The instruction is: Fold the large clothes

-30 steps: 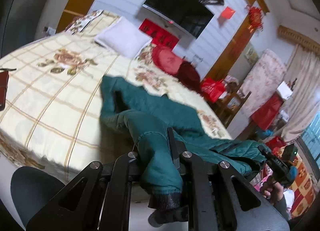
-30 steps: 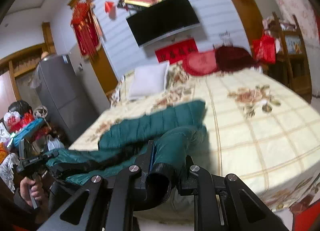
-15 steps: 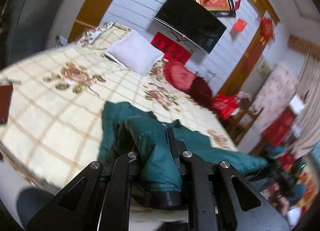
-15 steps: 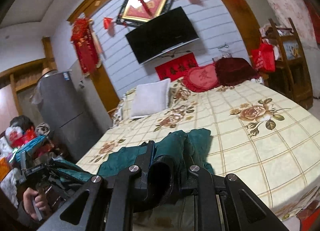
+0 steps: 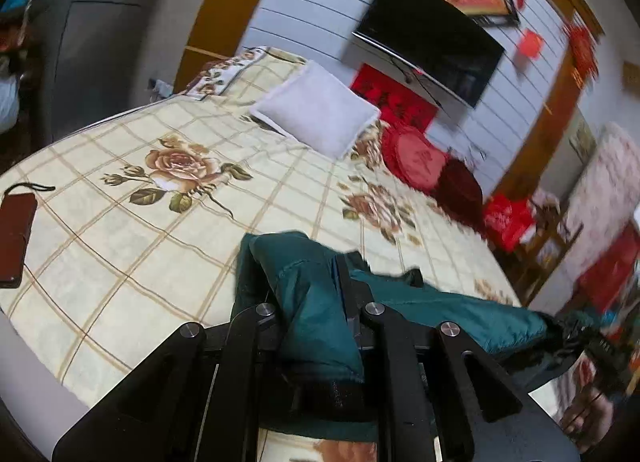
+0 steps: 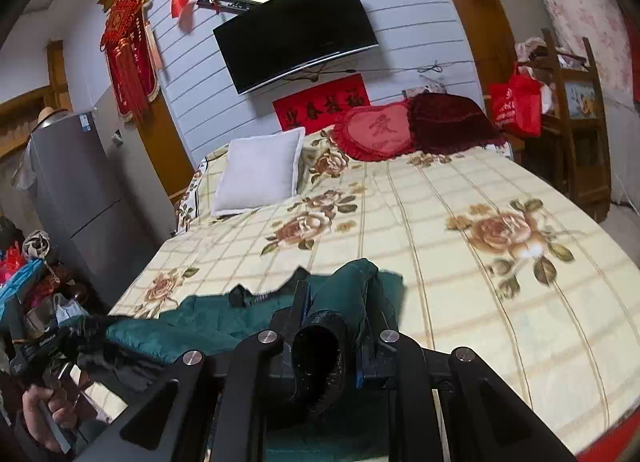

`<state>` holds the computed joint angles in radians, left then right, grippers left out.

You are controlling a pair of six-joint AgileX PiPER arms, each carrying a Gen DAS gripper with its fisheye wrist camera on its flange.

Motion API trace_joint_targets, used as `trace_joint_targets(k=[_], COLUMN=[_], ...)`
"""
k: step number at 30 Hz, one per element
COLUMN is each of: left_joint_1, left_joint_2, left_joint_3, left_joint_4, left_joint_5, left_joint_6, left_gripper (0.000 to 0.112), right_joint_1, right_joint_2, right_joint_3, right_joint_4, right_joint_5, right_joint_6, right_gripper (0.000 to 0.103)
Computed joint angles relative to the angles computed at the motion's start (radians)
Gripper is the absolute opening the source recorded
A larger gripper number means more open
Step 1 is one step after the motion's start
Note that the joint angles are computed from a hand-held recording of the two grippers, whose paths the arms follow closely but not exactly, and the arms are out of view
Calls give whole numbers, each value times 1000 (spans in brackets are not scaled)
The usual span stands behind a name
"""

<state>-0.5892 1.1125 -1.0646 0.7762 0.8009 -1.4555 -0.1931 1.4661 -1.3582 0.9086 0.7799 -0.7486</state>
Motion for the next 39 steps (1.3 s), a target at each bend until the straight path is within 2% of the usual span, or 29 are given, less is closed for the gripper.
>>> trace_joint_targets(k=[2,6,10,13,19,22,25,27,33,39], left_joint_1=[26,141,259,311,330,360,398,404,398,430], left_joint_2=[9,91,256,400,600,671,705,709,739,737], left_joint_3=[-20,-75,-153,-227,-363,-386,-358,-343,-388,-414], left_joint_4=[8,-46,-170,-215,-212,-262,-353,-347,-364,-536], left_joint_5=[-3,-68,-152,-180,-176,-219,-309,-343,-319,-293], left_joint_6=[-6,61,242,333,352,382,436,417,440,580], left_gripper=[11,11,11,11,13,15,16,17,17,18], right_joint_1=[43,118,174,197,228,238,246,254,261,236], right_joint_2=[36,144,296,416,649,747,785,805,871,875], right_joint_3=[-55,-167,-273,-351,-619,-752,-765,-784,-898,-905], right_joint_4=[-33,-106,-190,-224,-396,-480,-502,-533,-593,-513], right_joint_5=[-26,-69,-116,-142,-75,-24,-40,-32,49,76], right_joint_6=[46,138,241,294,494,589,608,633,715,697], right_gripper=[16,16,16,16,16,16,17,18,26,29])
